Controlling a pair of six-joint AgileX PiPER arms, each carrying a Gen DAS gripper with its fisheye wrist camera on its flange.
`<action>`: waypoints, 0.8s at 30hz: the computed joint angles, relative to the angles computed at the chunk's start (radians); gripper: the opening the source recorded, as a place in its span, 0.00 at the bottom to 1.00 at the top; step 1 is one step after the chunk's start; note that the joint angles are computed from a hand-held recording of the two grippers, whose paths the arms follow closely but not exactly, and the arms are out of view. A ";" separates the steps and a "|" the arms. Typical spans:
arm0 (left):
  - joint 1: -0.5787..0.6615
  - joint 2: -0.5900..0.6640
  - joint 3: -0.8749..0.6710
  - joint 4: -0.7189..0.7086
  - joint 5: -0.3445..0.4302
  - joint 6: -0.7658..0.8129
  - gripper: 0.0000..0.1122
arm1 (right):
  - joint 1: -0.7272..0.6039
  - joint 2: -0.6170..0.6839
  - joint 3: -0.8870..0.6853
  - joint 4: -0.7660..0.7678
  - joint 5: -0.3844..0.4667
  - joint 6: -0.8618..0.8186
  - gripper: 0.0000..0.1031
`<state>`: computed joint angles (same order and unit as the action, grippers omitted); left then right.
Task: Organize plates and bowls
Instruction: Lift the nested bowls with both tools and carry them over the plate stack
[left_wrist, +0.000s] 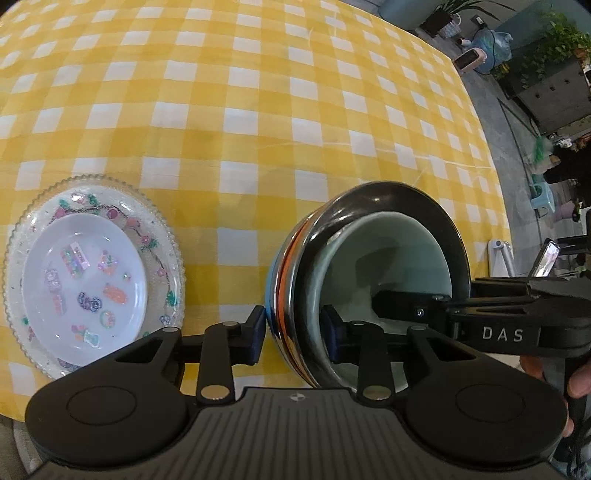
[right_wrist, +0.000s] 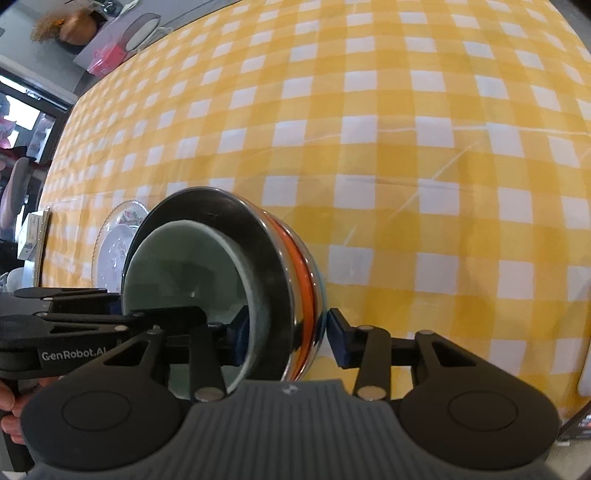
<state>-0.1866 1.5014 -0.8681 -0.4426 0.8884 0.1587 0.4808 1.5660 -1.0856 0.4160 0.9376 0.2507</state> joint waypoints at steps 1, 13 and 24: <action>-0.006 -0.001 -0.001 0.009 -0.003 -0.012 0.30 | 0.005 -0.001 -0.003 -0.006 0.004 0.012 0.41; 0.033 -0.052 -0.005 0.054 0.026 -0.051 0.28 | 0.064 0.023 -0.076 -0.052 0.035 0.128 0.34; 0.099 -0.048 0.038 -0.012 -0.037 0.004 0.29 | 0.079 0.034 -0.051 -0.054 -0.075 0.152 0.37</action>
<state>-0.0873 1.4539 -0.8306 -0.4544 0.8516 0.1629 0.5599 1.6000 -1.1362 0.3622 0.8630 0.4026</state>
